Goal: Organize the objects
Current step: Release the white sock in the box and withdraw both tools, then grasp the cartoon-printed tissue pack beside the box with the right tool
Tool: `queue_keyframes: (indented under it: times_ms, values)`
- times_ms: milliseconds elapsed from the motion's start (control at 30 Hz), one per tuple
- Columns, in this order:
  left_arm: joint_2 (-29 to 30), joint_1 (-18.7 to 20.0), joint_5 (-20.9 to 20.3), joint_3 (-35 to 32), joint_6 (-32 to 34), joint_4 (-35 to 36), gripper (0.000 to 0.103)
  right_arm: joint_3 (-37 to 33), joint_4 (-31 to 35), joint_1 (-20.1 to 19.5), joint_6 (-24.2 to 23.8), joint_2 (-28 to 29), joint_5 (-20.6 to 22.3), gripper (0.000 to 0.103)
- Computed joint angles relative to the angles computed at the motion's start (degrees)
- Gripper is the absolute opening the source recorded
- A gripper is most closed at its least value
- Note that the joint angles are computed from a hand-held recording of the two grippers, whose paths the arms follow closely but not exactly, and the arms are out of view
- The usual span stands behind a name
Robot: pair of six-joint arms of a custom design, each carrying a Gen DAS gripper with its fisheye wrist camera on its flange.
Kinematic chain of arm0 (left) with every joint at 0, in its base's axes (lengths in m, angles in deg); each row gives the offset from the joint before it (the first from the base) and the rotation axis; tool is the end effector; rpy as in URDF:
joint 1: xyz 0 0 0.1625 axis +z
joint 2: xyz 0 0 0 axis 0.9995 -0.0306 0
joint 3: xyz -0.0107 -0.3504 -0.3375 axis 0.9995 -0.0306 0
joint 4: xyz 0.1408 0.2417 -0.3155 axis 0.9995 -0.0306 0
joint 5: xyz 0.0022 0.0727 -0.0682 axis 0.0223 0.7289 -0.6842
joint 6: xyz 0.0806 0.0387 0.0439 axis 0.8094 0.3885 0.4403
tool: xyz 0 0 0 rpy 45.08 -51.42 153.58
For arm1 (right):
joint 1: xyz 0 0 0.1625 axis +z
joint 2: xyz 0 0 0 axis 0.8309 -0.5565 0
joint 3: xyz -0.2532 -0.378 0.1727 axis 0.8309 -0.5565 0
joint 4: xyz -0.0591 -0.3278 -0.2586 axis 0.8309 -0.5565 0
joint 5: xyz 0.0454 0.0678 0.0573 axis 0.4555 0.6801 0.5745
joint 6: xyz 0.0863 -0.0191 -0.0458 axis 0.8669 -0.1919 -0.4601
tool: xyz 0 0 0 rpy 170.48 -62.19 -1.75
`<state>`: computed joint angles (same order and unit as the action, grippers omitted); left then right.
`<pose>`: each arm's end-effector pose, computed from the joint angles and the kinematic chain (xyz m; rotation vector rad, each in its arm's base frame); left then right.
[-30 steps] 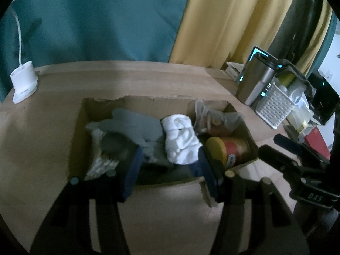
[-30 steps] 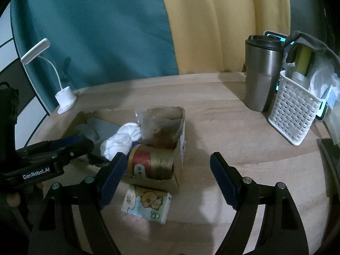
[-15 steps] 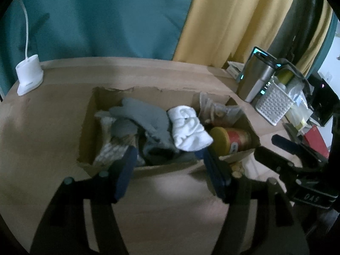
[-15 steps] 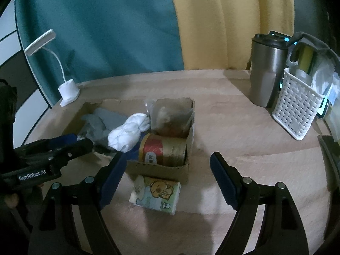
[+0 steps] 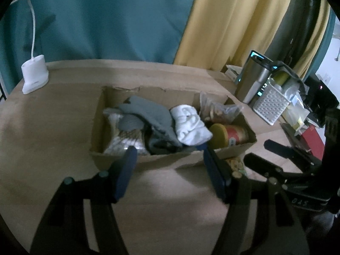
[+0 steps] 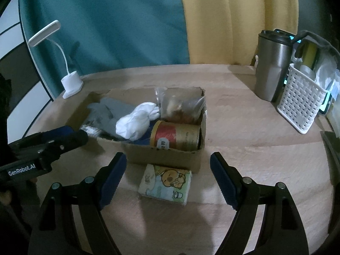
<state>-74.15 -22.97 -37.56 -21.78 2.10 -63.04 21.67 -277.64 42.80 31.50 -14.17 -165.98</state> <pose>-0.2265 -0.8735 0.1441 1.0611 2.6263 -0.5620 0.1889 -0.7656 0.1843 0.0054 -2.2049 1.0919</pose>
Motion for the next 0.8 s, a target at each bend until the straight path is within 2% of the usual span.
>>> queue_keyframes:
  times_ms: [400, 800]
  values:
    - [-1.44, 0.78, 0.88, 2.91, -0.22, -0.22, 0.066, 0.74, 1.02, 0.08, 0.61, 0.51, 0.11, 0.084]
    - [-0.76, 1.34, 1.62, 2.54, -0.48, 1.56, 0.066, 0.33, 5.40, -0.71, 3.89, 1.20, -0.46, 0.084]
